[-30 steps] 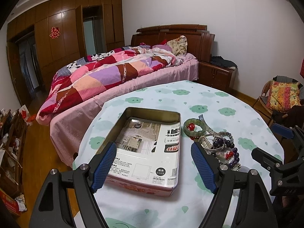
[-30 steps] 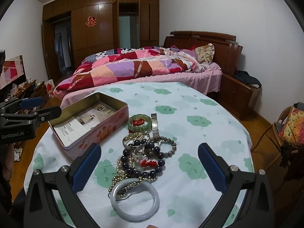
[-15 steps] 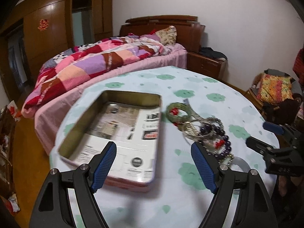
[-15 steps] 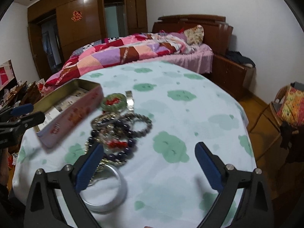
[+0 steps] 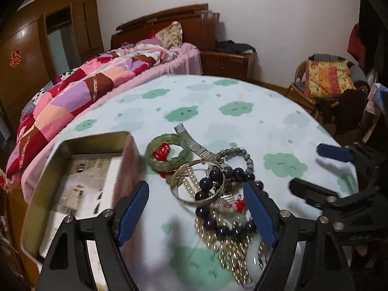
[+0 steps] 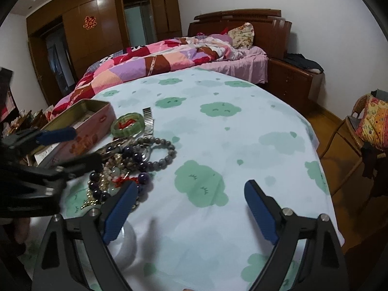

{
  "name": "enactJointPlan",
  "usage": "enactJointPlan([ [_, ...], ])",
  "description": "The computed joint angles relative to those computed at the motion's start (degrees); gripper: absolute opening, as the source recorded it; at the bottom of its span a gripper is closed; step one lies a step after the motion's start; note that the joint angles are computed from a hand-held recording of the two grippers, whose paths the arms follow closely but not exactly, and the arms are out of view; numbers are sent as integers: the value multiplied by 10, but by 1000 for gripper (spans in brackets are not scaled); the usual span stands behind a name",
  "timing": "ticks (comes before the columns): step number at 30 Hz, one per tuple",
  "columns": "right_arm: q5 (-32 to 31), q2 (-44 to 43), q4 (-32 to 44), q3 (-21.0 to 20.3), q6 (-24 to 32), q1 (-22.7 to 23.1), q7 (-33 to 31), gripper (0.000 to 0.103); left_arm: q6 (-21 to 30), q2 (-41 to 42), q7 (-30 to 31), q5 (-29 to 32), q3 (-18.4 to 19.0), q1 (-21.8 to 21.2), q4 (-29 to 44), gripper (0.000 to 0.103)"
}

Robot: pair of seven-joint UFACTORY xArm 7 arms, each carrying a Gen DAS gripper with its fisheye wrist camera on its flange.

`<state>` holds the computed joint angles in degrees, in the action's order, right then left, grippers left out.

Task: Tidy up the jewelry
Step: 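Move the left tool toward the silver bangle while the right tool reaches the dark beads, then grasp the silver bangle with the left tool while the right tool grasps the dark bead bracelet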

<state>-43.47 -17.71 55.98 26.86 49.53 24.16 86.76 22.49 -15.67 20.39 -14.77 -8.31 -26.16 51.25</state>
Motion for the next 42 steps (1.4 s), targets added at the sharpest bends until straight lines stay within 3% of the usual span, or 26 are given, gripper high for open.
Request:
enactJointPlan([
  [5, -1, -7, -5, 0, -5, -4, 3, 92, 17, 30, 6, -6, -3, -1, 21, 57],
  [7, -4, -2, -2, 1, -6, -5, 3, 92, 32, 32, 26, -27, 4, -6, 25, 46],
  [9, -7, 0, -1, 2, -7, -5, 4, 92, 41, 27, 49, -53, 10, -12, 25, 27],
  [14, -12, 1, -1, 1, -6, -5, 7, 92, 48, 10, 81, -90, 15, -15, 16, 14],
  [33, -25, 24, 21, 0, 16, 11, 2, 92, 40, -41, 148, -179, 49, -33, -3, 13],
  [42, -34, 43, 38, -12, 7, 25, -22, 91, 44, -33, 123, -160, 33, -16, -13, 14],
])
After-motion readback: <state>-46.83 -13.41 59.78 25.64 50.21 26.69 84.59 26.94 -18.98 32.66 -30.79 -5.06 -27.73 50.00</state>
